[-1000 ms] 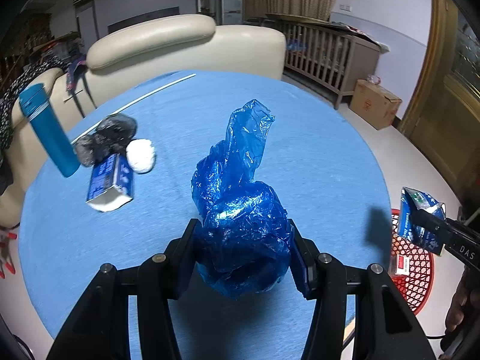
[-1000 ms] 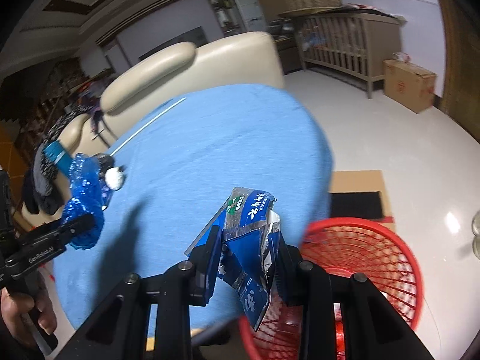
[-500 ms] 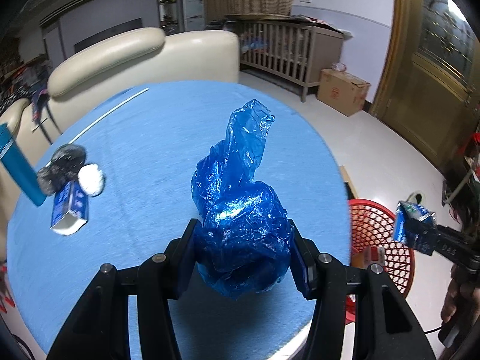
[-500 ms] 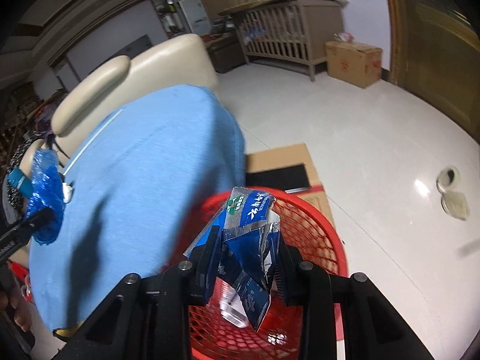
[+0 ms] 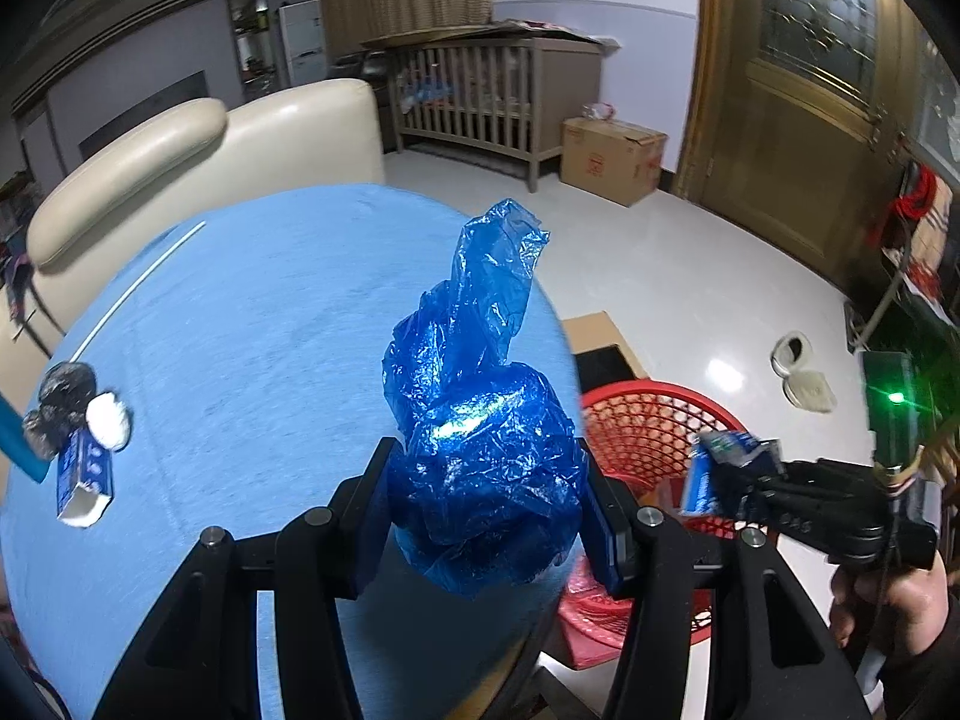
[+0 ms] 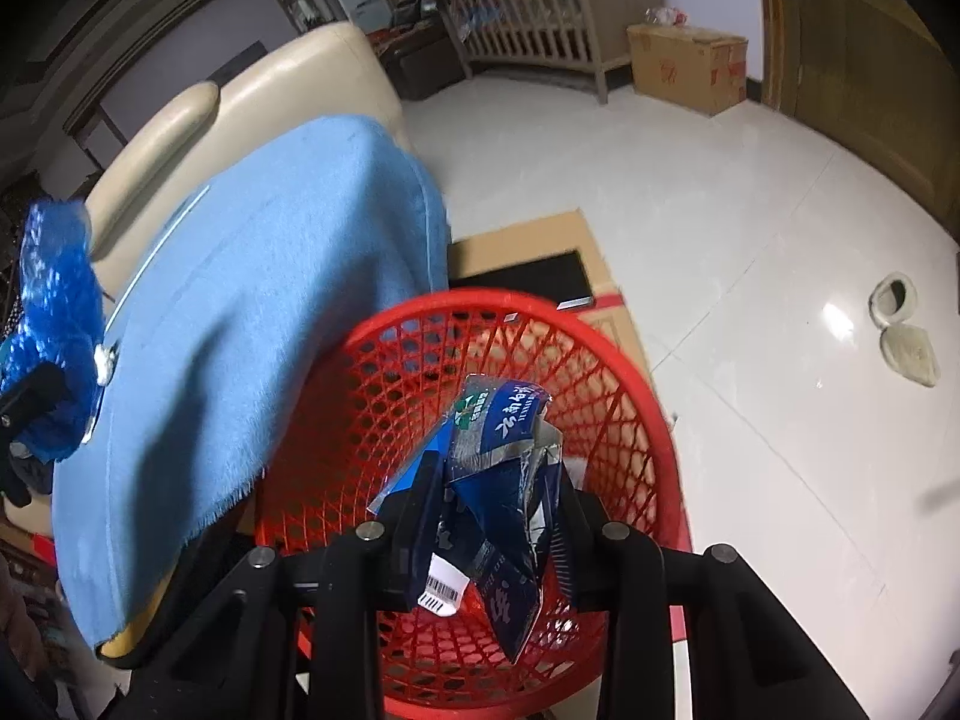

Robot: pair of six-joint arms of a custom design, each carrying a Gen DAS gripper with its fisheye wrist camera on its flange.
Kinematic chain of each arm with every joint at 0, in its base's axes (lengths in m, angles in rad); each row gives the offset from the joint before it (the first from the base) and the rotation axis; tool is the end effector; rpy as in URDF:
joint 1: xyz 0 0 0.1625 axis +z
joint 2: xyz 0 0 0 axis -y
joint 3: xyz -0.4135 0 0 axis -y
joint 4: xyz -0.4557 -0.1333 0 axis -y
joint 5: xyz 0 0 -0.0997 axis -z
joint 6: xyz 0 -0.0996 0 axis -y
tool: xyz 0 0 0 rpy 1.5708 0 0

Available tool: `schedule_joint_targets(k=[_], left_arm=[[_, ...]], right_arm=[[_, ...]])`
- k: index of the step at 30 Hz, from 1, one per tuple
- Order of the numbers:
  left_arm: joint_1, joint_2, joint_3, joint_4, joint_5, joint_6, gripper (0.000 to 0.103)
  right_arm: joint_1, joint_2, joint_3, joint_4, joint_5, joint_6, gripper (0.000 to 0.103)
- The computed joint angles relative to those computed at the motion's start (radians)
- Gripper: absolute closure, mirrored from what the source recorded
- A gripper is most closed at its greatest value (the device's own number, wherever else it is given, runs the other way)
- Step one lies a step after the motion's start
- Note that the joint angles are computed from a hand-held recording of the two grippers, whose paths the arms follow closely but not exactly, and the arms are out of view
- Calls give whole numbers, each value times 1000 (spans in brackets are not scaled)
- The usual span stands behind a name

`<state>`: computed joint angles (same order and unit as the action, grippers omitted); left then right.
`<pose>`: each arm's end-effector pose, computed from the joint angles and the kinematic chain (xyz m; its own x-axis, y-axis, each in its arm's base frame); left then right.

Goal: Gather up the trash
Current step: 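Release the carton into the red basket with the right gripper, then drop the blue plastic bag into the red basket with the left gripper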

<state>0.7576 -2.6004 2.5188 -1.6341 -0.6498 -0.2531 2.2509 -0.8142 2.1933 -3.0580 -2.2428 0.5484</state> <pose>-0.0044 -0.2968 0.3674 -0.6634 0.1788 -0.7266 0.5709 0.7486 -0.3371 0.3562 -0.3270 -0.0509 -0.8812 0.0276 0.4719 -0.1943 0.8890 -0.4147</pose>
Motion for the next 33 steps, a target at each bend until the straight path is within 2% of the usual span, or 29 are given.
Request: schedule_joint_targets(k=[1, 2, 3, 18, 29, 33], left_arm=[[-4, 6, 4, -3, -7, 1, 47], [-8, 9, 7, -1, -10, -2, 47], [-10, 13, 10, -3, -15, 0, 47], [-9, 141, 44, -85, -113, 58, 47], [23, 274, 50, -122, -143, 69, 44], [29, 288, 47, -96, -156, 58, 36]], right_arm=[[-7, 2, -1, 12, 14, 0, 51], [-11, 5, -2, 18, 21, 1, 30], [-10, 7, 2, -1, 23, -5, 28], [-3, -62, 65, -216, -76, 8, 28], [-7, -116, 116, -263, -97, 30, 27], [-6, -125, 122, -273, -99, 27, 27]])
